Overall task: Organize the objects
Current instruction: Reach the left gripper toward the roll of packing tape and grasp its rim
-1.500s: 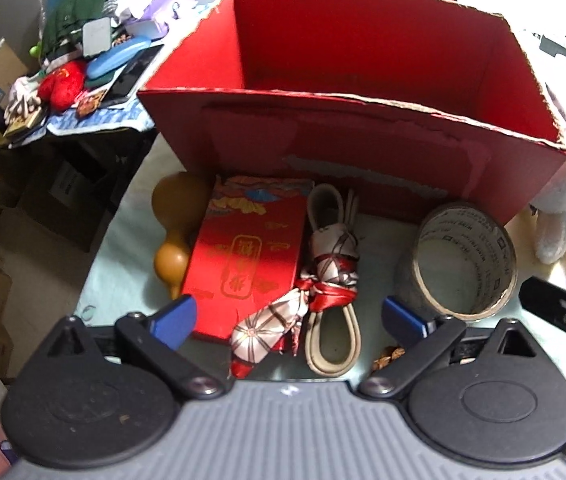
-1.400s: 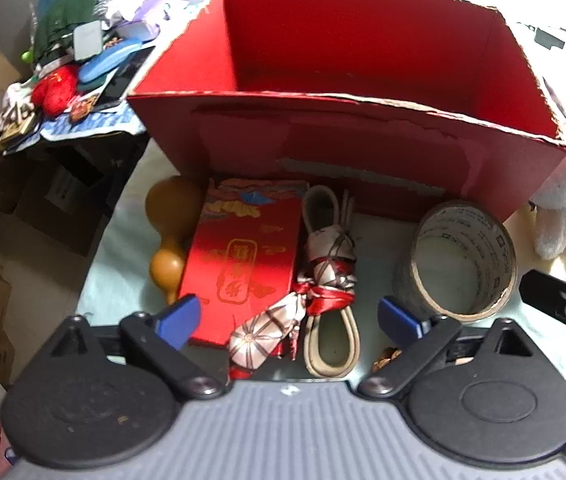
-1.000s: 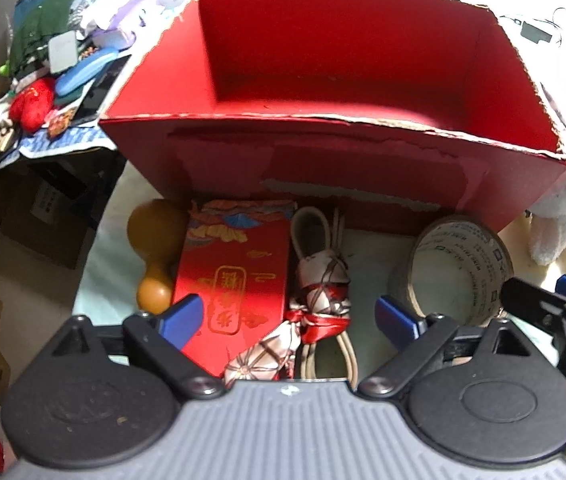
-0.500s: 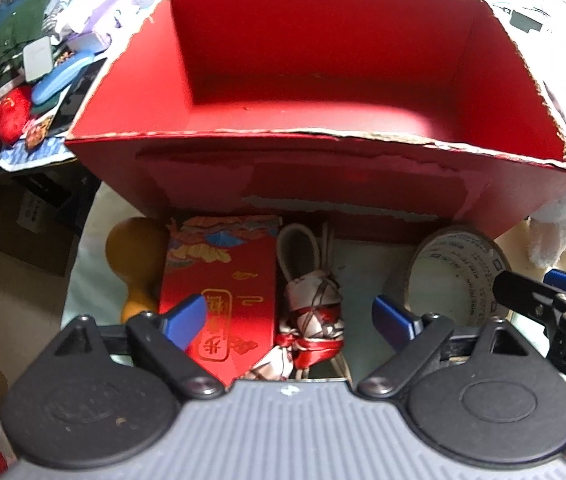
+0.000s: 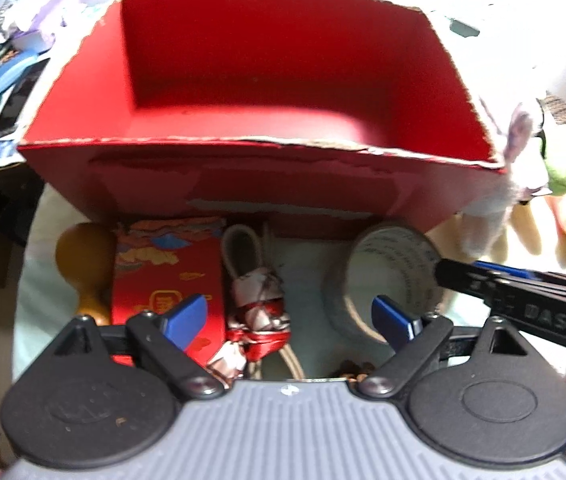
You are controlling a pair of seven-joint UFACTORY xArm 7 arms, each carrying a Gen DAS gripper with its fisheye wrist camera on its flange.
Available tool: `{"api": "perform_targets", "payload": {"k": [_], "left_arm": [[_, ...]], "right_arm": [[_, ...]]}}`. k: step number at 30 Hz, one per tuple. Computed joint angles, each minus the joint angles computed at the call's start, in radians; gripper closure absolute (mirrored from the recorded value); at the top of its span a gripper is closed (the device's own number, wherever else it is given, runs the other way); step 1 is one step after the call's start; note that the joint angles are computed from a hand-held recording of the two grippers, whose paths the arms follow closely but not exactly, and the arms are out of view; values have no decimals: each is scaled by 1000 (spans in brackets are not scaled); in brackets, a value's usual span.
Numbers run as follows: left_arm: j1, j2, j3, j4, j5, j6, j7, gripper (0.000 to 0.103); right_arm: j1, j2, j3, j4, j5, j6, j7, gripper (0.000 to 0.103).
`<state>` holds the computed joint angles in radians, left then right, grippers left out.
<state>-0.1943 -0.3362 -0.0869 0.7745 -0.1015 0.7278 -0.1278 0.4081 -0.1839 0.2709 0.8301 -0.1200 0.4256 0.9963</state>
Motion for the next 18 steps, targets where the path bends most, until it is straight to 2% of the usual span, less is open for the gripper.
{"api": "perform_targets", "payload": {"k": [6, 8, 12, 15, 16, 17, 18], "left_arm": [[-49, 11, 50, 9, -159, 4, 134, 28], [-42, 23, 41, 13, -162, 11, 136, 32], [-33, 34, 25, 22, -153, 26, 122, 35], [-35, 46, 23, 33, -157, 36, 133, 42], [-35, 59, 26, 39, -159, 37, 145, 45], [-37, 64, 24, 42, -162, 41, 149, 51], [-39, 70, 22, 46, -166, 47, 155, 57]], "right_arm": [[12, 11, -9, 3, 39, -8, -32, 58], [12, 11, -10, 4, 43, -4, -36, 59], [15, 8, -16, -4, 64, -4, -51, 59], [21, 14, -21, -4, 92, 4, -65, 65], [24, 13, -24, -7, 107, 1, -73, 71], [27, 12, -27, -11, 122, -1, -82, 78], [30, 10, -30, -15, 137, -3, -90, 80]]}}
